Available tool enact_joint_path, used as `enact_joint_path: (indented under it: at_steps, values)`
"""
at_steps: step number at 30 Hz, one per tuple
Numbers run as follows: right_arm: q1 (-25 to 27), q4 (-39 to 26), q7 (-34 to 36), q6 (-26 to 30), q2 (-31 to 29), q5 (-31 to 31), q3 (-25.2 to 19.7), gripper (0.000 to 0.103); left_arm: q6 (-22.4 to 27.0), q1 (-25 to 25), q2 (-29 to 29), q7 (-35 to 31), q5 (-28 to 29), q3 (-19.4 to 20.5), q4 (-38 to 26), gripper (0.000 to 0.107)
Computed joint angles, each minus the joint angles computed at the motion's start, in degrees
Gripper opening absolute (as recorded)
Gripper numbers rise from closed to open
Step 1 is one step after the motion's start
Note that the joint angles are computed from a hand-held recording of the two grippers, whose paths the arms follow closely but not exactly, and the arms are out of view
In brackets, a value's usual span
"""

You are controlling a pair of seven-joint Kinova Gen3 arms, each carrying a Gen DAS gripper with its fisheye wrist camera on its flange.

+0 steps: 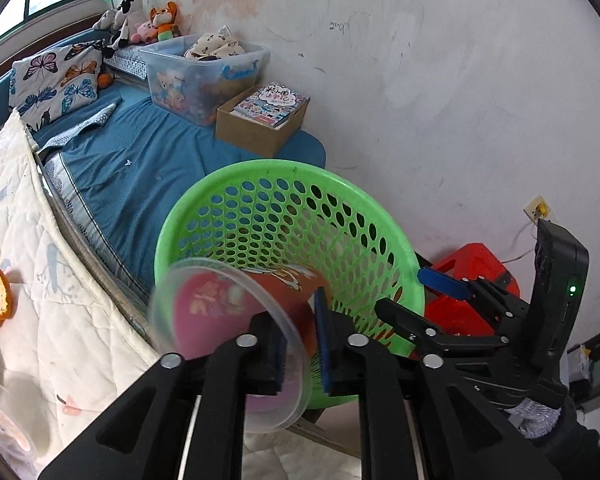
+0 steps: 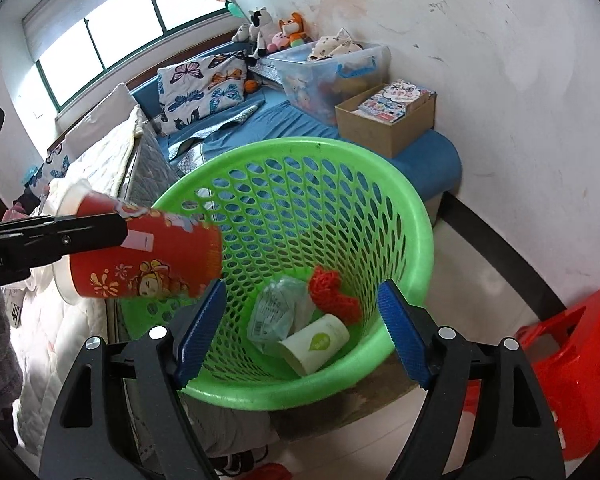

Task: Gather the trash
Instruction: 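Drop the red-and-white cup into the green basket with the left tool, then grasp the milk carton with the left tool while the right tool grasps the pink wrapper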

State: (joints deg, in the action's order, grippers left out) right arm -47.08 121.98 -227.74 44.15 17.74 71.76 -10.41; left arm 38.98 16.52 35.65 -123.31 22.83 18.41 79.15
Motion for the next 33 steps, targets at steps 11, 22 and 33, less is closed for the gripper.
enact_joint_path:
  at_steps: [11, 22, 33]
  values:
    - [-0.8, 0.1, -0.8, 1.4, -0.8, -1.0, -0.7, 0.078, -2.1, -3.4, -1.7, -2.8, 3.3, 1.9, 3.1, 0.037]
    - [-3.4, -4.6, 3.9, 3.6, -0.5, -2.0, -1.6, 0.079, -5.4, -15.3, -10.3, -15.0, 17.2, 5.1, 15.5, 0.038]
    - [-6.0, -14.9, 15.5, 2.0, 3.4, -3.2, 0.2, 0.080, -6.5, -24.8, -20.4, -31.4, 34.3, -0.7, 26.6, 0.039]
